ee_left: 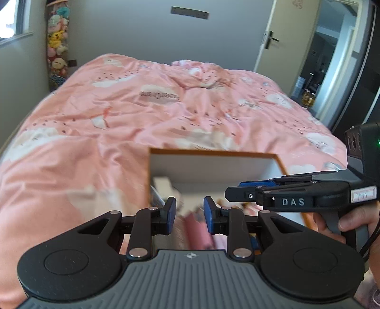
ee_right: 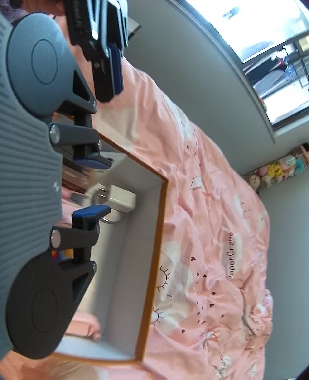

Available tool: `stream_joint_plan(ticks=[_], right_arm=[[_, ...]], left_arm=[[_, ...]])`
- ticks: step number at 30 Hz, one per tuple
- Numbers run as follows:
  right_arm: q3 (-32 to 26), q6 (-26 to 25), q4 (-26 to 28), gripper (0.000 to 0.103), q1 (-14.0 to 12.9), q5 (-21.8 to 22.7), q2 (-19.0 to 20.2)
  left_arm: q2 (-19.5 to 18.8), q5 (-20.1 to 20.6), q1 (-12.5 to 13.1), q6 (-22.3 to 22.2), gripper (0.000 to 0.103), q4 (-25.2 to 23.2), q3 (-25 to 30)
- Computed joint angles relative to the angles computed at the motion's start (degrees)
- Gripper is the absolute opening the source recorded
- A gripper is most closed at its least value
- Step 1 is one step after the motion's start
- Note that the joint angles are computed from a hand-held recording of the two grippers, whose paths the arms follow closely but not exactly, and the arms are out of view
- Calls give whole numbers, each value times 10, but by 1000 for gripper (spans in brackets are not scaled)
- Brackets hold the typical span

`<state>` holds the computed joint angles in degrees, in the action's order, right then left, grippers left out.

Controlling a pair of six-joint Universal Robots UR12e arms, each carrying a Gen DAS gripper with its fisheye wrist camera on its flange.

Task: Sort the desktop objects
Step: 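Grasp the gold tape roll with the left gripper while the right grasps the yellow tape measure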

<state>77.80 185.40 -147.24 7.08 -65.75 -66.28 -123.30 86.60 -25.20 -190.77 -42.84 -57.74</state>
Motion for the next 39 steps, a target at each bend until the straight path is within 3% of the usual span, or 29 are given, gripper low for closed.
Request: stream_joint_plan(ticks=[6, 10, 13, 16, 20, 22, 23, 27, 39], right_arm=[[94, -11, -37, 37, -4, -12, -65], [144, 18, -46, 37, 1, -49, -94], [175, 40, -54, 37, 9, -87, -106], [189, 60, -26, 37, 18, -135, -111], [198, 87, 0, 37, 12, -131, -111], [198, 97, 14, 37, 9, -132, -109], [198, 103, 22, 37, 6, -124, -108], [201, 108, 45, 43, -7, -78, -103], [189, 96, 87, 50, -14, -26, -79]], left_arm=[[18, -20, -12, -11, 29, -7, -38], [25, -37, -14, -42, 29, -16, -61], [23, -25, -20, -52, 29, -34, -67], [18, 6, -29, -44, 29, -63, -63], [12, 14, -35, -48, 36, -81, -58], [9, 21, -38, -51, 52, -83, -56], [7, 26, -40, -51, 54, -84, -54], [0, 36, -45, -54, 54, -98, -45], [-2, 35, -45, -66, 56, -102, -44]])
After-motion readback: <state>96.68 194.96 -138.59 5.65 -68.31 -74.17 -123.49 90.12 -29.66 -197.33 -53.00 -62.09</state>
